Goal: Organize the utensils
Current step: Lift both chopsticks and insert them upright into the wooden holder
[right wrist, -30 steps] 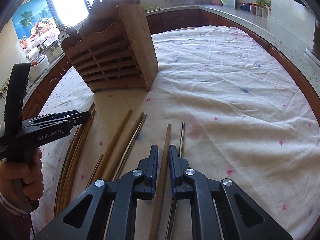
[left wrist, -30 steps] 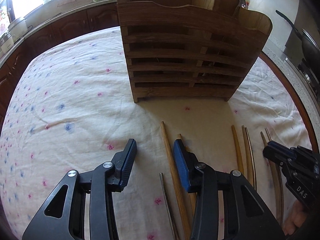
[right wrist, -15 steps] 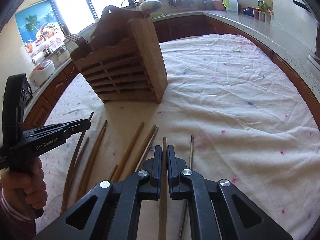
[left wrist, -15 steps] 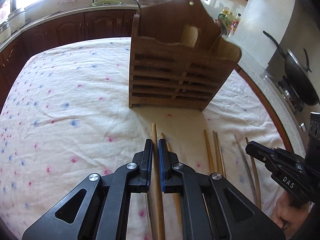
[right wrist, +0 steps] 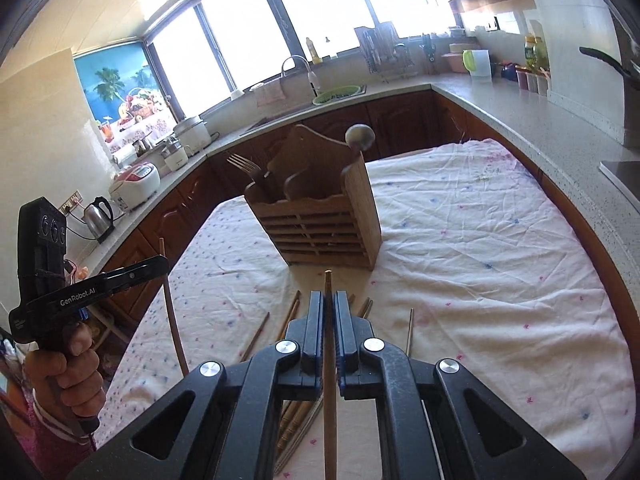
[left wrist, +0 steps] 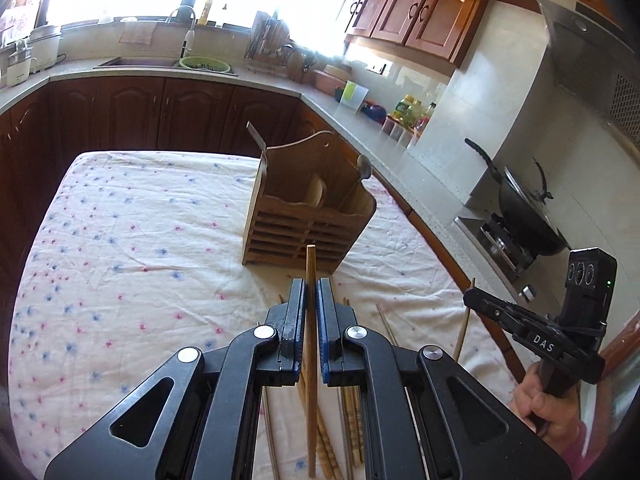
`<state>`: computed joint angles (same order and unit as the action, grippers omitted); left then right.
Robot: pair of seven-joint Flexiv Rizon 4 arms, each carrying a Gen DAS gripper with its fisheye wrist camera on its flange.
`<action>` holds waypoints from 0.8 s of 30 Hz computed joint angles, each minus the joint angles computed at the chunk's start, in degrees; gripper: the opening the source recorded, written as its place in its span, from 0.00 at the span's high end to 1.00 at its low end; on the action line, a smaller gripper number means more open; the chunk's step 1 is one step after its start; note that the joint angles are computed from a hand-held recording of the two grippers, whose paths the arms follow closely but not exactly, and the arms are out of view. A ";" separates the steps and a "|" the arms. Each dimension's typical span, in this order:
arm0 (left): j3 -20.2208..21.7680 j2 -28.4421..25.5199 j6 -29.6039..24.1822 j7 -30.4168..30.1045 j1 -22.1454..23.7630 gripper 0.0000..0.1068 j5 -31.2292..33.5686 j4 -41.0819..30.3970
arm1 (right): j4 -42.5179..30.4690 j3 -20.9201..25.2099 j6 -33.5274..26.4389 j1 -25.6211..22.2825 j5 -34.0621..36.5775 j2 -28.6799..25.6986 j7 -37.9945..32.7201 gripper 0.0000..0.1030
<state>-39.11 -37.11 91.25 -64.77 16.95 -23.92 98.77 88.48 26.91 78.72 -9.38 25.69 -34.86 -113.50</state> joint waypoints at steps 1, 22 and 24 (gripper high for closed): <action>-1.20 0.24 0.87 0.23 0.87 0.96 0.06 0.72 | 0.23 0.65 0.28 -0.51 0.35 0.49 -0.70 0.95; -6.20 0.57 5.53 -6.07 6.12 0.96 10.37 1.77 | -2.56 2.61 1.26 -1.53 5.55 1.89 -6.96 0.95; -6.01 0.31 6.12 -6.63 5.93 0.96 11.02 1.17 | -3.13 2.41 1.49 -1.34 5.59 1.64 -7.10 0.95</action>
<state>-45.13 -36.79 97.37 -71.40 22.88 -12.90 99.94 85.35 29.33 80.21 -10.72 31.28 -33.21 -120.60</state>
